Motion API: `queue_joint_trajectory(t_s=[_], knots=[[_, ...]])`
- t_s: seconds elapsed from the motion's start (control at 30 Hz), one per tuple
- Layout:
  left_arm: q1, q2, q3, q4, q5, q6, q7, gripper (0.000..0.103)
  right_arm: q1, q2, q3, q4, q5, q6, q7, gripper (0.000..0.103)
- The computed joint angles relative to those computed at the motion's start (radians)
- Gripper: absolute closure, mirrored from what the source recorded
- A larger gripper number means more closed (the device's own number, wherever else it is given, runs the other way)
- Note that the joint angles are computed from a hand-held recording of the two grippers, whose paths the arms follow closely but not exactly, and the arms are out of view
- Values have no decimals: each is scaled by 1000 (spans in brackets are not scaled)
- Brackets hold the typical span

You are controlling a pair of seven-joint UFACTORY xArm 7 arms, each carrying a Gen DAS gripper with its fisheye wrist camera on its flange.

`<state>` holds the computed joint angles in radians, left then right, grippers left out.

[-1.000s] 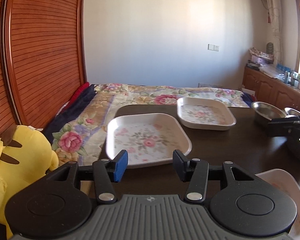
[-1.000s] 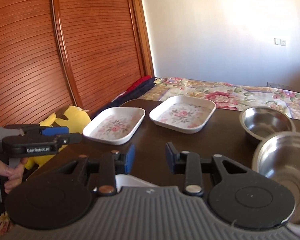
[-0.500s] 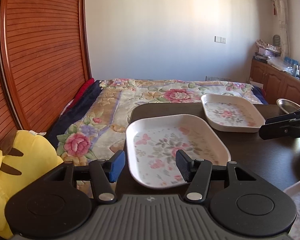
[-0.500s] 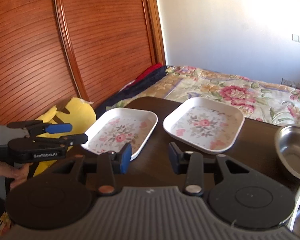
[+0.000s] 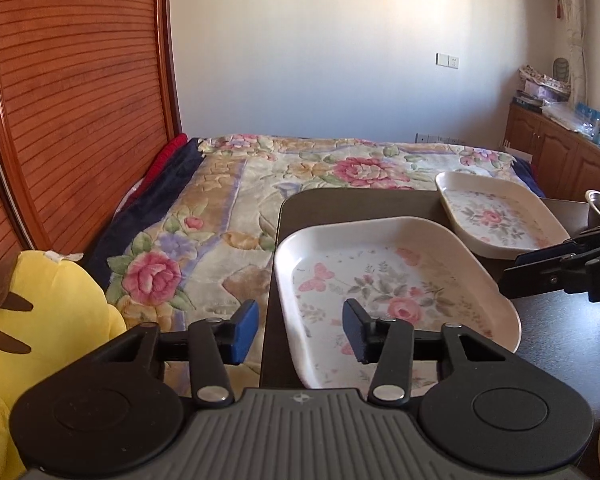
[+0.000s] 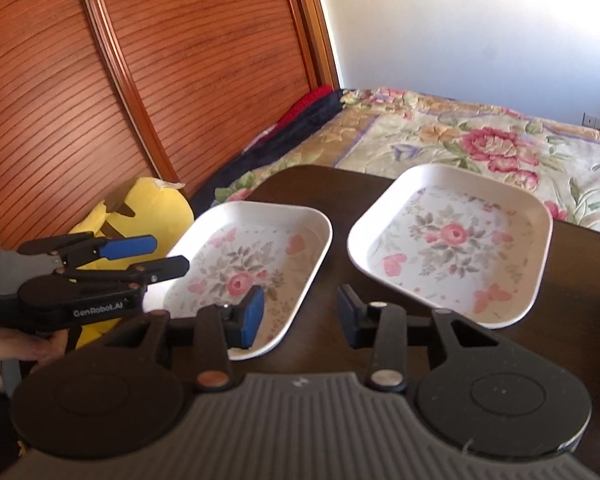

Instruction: Organize plates and bowls

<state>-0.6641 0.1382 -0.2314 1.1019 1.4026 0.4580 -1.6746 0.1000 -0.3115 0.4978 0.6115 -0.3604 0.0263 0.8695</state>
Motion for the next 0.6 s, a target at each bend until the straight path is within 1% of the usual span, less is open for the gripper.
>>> queue_joint_trajectory(t_s=[0.07,0.2,0.3,0.33,0.4,0.5,0.53,0.57,0.6], knots=[[5,4,3,0,-3,-13,-1,60,15,22,-15,8,9,0,-9,62],[12,14,11,0,-10,-42,-13,61,53,56,-49,25,20,6,-27,66],[13,17,16,0,-12,-60,-24,64,95,78,-87,35,39,1,-51,70],[12,17,17,0,-10,-58,-25,65,86,82,-78,39,31,6,-44,73],[12,19,19,1,-7,-62,-28,67,97,93,-91,44,31,4,-49,74],[12,21,21,2,-7,-66,-27,73,101,107,-96,53,22,16,-44,75],[12,22,21,4,-9,-68,-24,77,109,111,-104,56,23,17,-45,77],[12,24,21,5,-11,-70,-20,79,124,115,-120,56,33,17,-53,78],[9,26,20,9,-18,-63,-12,80,140,118,-134,57,45,17,-62,83]])
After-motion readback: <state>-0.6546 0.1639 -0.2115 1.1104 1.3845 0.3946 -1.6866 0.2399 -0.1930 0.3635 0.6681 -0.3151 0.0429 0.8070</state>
